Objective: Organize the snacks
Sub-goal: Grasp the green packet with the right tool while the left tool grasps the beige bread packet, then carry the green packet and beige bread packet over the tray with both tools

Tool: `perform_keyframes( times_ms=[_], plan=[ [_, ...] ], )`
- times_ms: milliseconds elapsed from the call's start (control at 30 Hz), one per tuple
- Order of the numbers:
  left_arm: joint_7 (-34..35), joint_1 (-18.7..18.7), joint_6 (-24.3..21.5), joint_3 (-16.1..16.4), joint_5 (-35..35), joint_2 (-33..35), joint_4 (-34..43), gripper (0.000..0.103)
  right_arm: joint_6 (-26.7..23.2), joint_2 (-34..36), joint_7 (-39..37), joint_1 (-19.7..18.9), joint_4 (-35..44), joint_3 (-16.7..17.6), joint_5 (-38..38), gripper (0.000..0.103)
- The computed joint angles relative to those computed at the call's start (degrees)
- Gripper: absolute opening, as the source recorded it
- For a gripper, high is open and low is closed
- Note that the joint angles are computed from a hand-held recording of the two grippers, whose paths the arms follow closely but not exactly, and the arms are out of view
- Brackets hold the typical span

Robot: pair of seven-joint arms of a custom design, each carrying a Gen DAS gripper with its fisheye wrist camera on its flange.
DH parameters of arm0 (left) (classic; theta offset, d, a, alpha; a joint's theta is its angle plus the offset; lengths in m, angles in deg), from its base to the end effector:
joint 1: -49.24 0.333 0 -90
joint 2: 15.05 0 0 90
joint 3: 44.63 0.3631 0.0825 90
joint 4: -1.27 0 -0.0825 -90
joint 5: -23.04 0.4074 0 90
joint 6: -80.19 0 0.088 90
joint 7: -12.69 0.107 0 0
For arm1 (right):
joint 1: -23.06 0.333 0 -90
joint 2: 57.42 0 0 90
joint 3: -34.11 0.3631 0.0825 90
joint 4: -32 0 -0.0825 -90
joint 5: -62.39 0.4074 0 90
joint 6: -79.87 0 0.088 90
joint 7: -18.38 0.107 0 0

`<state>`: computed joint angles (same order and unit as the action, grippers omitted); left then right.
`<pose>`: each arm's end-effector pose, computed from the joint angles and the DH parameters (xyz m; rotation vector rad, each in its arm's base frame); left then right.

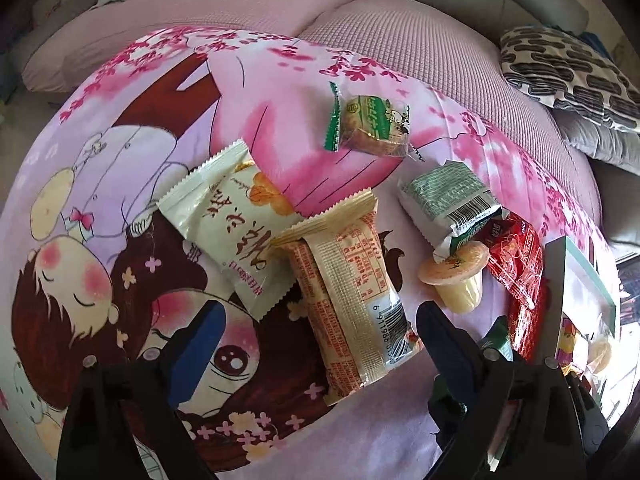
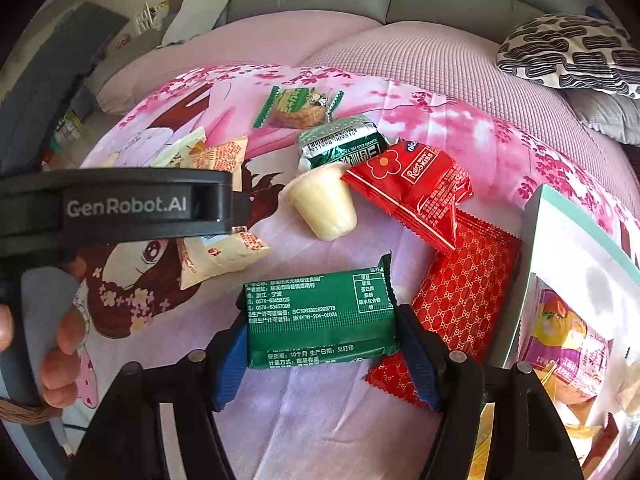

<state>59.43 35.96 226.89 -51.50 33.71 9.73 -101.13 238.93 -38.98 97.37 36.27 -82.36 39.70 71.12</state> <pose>0.6784 -0.2411 0.3780 -2.3589 1.7669 -0.4724 0.6416 0.2064 0.3784 -2.2395 1.5197 -0.2945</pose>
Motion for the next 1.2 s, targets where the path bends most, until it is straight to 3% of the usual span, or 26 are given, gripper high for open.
perform_keyframes(
  times_ms=[167, 367, 600, 1000, 1200],
  plan=[
    [3.6, 1.0, -0.7, -1.4, -2.1, 1.0, 1.6, 0.078, -0.1, 0.2, 0.0, -0.2, 0.3, 0.2, 0.3, 0.07],
    [6.5, 1.7, 2.9, -2.5, -5.5, 0.5, -0.2, 0.052, 1.4, -1.2, -0.6, -1.2, -1.2, 0.8, 3.2, 0.068],
    [5.0, 0.4, 4.1, -1.2, -4.6, -0.5, -0.9, 0.044, 4.5, -3.3, -2.3, -2.9, -3.6, 2.5, 9.0, 0.068],
    [2.1, 0.1, 7.8, -0.1, -2.2, -5.3, -5.8, 0.044, 8.2, -5.0, -5.9, -4.4, -5.7, 4.1, 18.1, 0.068],
    [0.7, -0.8, 8.4, -0.2, 0.8, -5.8, -4.2, 0.044, 11.2, -7.1, -8.4, -5.9, -7.3, 4.4, 23.2, 0.068]
  ],
)
